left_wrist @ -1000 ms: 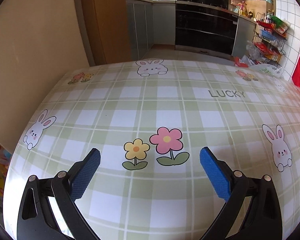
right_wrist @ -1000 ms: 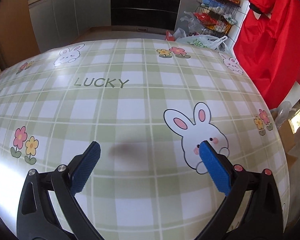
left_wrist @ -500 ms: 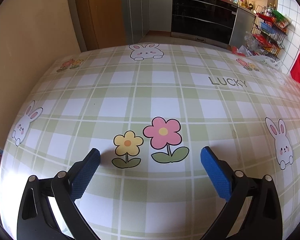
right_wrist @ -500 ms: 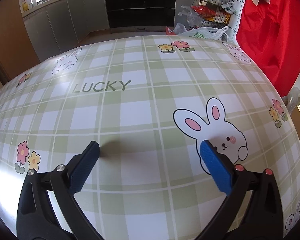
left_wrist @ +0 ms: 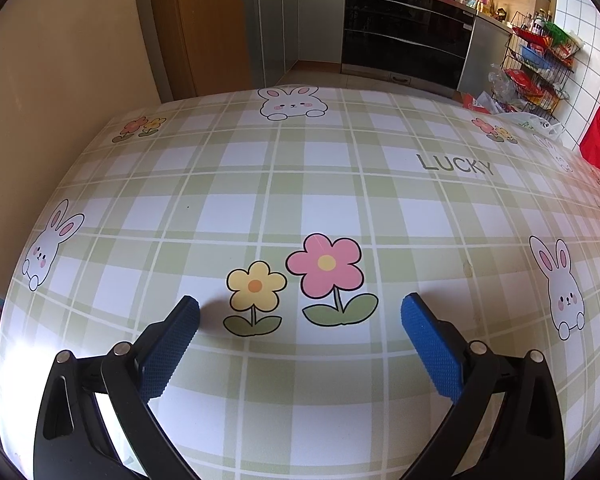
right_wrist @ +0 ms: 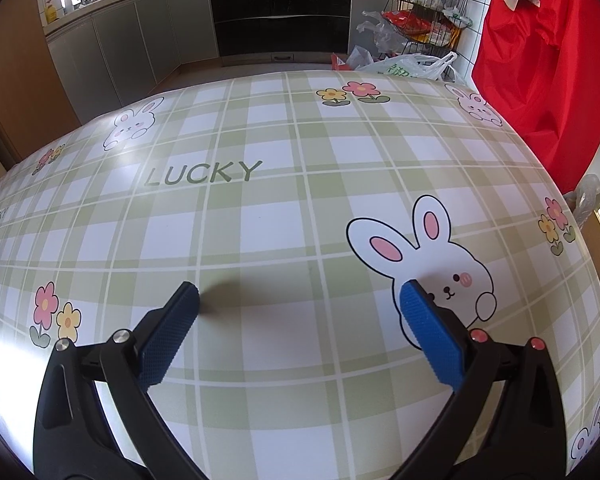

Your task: Collect trash

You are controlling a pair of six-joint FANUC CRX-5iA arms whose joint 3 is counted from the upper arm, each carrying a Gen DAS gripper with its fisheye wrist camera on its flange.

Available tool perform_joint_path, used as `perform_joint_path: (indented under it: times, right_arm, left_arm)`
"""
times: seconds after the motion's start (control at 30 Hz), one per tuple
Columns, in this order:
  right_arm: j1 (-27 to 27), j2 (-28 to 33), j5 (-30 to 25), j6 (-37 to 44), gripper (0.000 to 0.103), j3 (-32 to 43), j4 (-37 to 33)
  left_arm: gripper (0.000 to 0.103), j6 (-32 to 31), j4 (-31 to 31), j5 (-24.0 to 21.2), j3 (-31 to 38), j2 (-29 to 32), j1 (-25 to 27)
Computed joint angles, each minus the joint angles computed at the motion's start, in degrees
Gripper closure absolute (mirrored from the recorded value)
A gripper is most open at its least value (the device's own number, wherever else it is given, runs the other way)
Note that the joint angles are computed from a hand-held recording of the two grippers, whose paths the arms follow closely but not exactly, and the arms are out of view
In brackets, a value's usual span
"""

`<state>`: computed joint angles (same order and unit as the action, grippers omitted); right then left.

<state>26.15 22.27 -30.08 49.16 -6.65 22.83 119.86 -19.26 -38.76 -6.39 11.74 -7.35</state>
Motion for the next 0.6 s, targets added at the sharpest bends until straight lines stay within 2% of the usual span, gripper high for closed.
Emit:
perform_joint_path:
  times: [0.6]
  right_arm:
    - [-0.11, -0.07, -0.02, 0.21, 0.004, 0.0, -0.12]
  left_arm:
    - [0.004, -0.02, 0.04, 0.01, -0.02, -0.01, 0.01]
